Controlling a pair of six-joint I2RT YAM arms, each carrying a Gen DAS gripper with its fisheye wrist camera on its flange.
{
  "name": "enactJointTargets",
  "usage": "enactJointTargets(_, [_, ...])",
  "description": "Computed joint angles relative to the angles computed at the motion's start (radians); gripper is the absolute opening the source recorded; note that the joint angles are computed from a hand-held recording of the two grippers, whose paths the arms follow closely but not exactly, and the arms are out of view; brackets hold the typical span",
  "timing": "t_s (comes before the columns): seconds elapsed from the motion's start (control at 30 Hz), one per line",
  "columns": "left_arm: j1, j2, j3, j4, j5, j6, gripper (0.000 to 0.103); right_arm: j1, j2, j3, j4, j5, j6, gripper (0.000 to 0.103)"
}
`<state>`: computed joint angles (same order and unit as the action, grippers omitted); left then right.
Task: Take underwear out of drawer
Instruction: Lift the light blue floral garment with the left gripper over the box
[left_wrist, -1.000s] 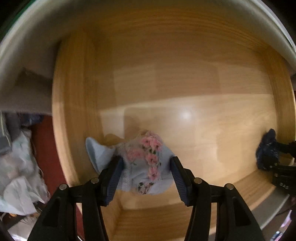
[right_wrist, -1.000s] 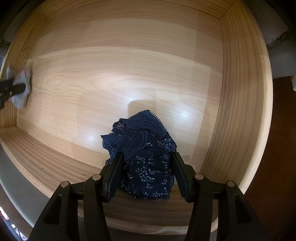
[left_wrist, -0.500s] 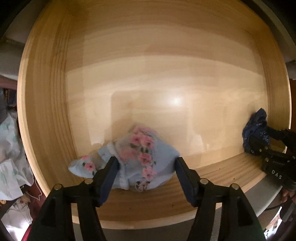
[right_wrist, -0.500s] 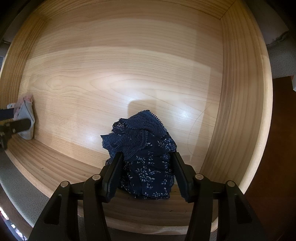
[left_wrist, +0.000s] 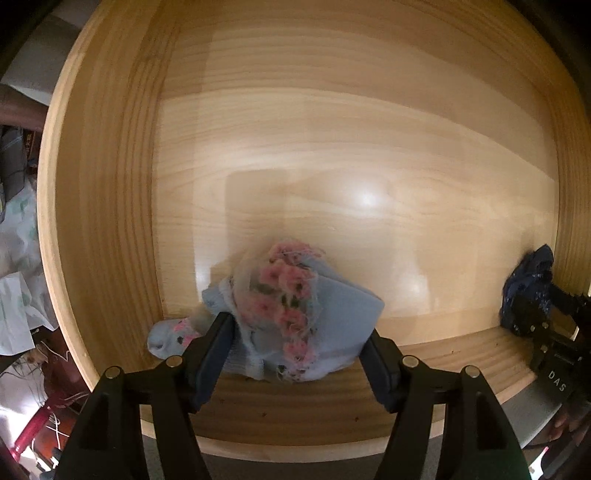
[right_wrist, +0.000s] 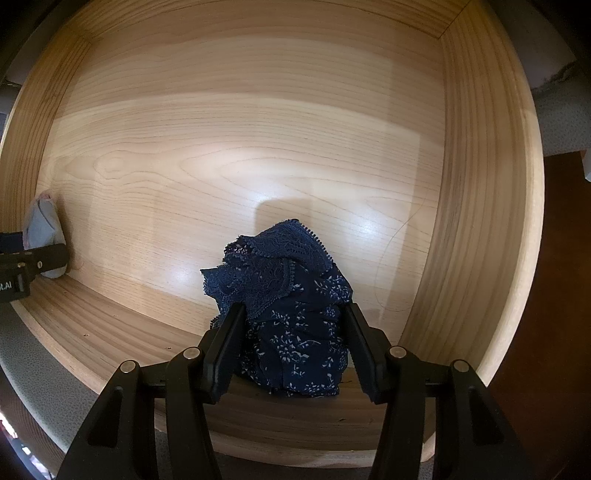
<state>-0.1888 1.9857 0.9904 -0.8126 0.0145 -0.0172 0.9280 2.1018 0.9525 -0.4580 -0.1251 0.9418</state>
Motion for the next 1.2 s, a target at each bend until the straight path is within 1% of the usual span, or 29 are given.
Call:
enactJointTargets(0.03, [0.000, 0.001, 0.003, 0.000, -0.001, -0.004, 0.068, -0.001, 0.000, 0.000, 0.000, 0.000, 0.000, 0.050])
enactJointTargets(0.07, [0.049, -0.031, -0.024, -0.005, -0.012, 0.044, 0.068, -0.001, 0.001, 0.001, 0.000, -0.001, -0.001, 0.051])
enactJointTargets(0.2, [0.050, -0.023, -0.010, -0.020, -0.021, 0.047, 0.068, -0.004, 0.009, 0.004, 0.006, -0.003, -0.008, 0.051])
enactJointTargets(0.23, [0.041, -0.005, 0.023, -0.038, -0.024, 0.040, 0.068, -0.005, 0.011, 0.005, 0.006, -0.004, -0.008, 0.051])
enactJointTargets(0.27, [0.041, -0.002, 0.025, -0.041, -0.027, 0.042, 0.068, -0.006, 0.013, 0.007, 0.004, -0.005, -0.009, 0.051])
enactJointTargets(0.3, [0.034, -0.013, 0.004, -0.031, -0.027, 0.035, 0.068, -0.009, 0.014, 0.008, 0.002, -0.007, -0.011, 0.052])
enactJointTargets(0.43, [0.034, 0.004, 0.024, -0.028, -0.010, 0.007, 0.068, -0.015, 0.020, 0.014, -0.002, -0.009, -0.018, 0.052])
enactJointTargets(0.57, [0.059, -0.008, -0.007, 0.002, -0.005, 0.016, 0.067, -0.021, 0.020, 0.016, -0.006, -0.010, -0.023, 0.053])
enactJointTargets(0.63, [0.067, -0.010, -0.013, 0.011, -0.004, 0.015, 0.066, -0.025, 0.022, 0.019, -0.009, -0.012, -0.027, 0.053])
enactJointTargets(0.73, [0.065, -0.022, -0.011, 0.006, -0.023, 0.021, 0.061, -0.029, 0.029, 0.025, -0.010, -0.016, -0.030, 0.054])
enactJointTargets(0.8, [0.060, -0.030, -0.005, 0.002, -0.039, 0.019, 0.055, -0.029, 0.035, 0.028, -0.008, -0.016, -0.030, 0.054])
enactJointTargets(0.93, [0.052, -0.060, -0.015, 0.018, -0.054, 0.032, 0.048, -0.030, 0.036, 0.028, -0.008, -0.016, -0.032, 0.054])
enactJointTargets(0.97, [0.054, -0.071, -0.048, 0.047, -0.055, 0.035, 0.045, -0.031, 0.036, 0.030, -0.009, -0.016, -0.032, 0.054])
enactJointTargets(1.03, [0.046, -0.082, -0.035, 0.032, -0.054, 0.023, 0.043, -0.030, 0.035, 0.028, -0.007, -0.015, -0.032, 0.054])
enactJointTargets(1.2, [0.064, -0.093, -0.088, 0.081, -0.038, 0.026, 0.035, -0.030, 0.044, 0.031, 0.002, -0.013, -0.031, 0.054])
